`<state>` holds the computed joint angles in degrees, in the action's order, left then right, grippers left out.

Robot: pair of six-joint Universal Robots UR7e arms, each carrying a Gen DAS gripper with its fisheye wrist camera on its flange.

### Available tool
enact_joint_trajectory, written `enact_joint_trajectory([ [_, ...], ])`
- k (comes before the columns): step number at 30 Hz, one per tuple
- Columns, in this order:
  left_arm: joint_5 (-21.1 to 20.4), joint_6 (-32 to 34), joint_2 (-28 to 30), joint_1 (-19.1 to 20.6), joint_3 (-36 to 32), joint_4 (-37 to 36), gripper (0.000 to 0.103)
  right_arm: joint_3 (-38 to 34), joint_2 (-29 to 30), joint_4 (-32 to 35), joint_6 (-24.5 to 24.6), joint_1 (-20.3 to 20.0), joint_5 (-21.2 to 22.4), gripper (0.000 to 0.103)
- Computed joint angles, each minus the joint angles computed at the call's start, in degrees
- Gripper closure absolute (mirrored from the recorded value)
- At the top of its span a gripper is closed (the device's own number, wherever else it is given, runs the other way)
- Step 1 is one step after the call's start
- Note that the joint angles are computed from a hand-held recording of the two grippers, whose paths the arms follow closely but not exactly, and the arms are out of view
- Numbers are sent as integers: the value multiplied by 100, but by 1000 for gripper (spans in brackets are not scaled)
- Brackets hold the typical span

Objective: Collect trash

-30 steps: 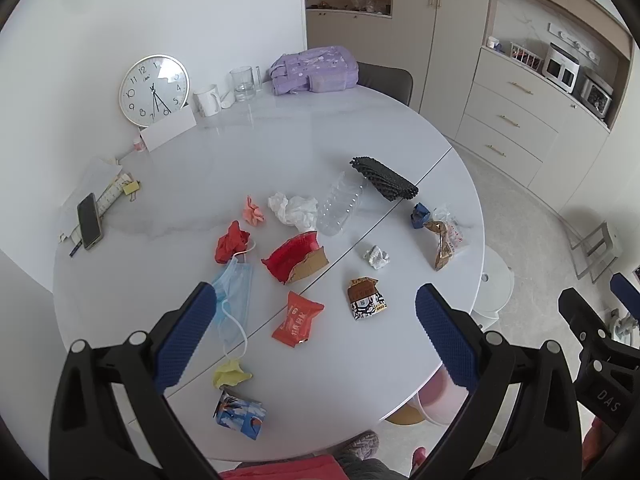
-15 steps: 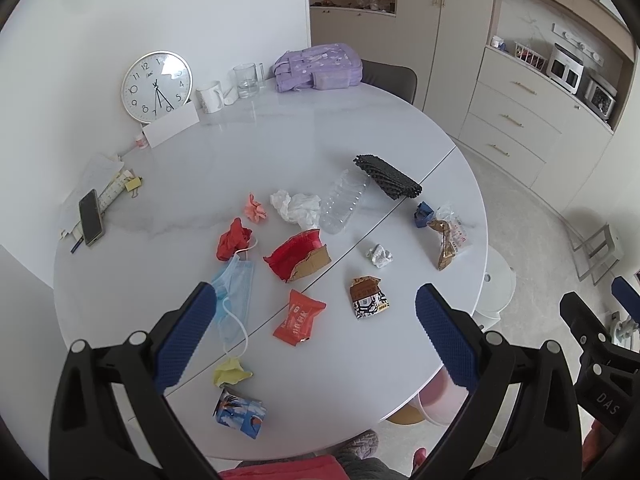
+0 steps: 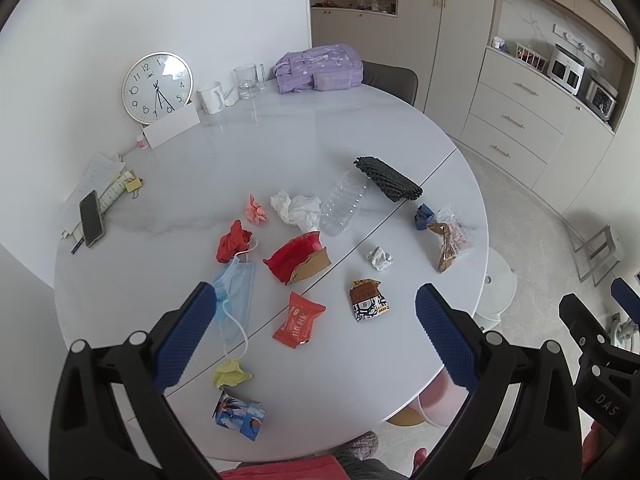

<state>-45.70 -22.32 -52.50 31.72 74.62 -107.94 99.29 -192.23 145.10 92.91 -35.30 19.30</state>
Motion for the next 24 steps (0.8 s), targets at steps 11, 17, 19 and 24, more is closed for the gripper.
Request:
enact_joint_trajectory([
  [11,-2,12,45,11,-68,47,8,20,-27,74,-85,-48,-6,2],
  [17,-6,-13,45,18,-68,40,8,47,-47,130,-166,-64,-14,2],
  [19,-3,-12,50,20,-77,55,8,63,-62,149,-196,-72,-15,2],
  [24,-8,-3,53,22,-83,54,8,55,-63,137,-148,-80,2,2],
])
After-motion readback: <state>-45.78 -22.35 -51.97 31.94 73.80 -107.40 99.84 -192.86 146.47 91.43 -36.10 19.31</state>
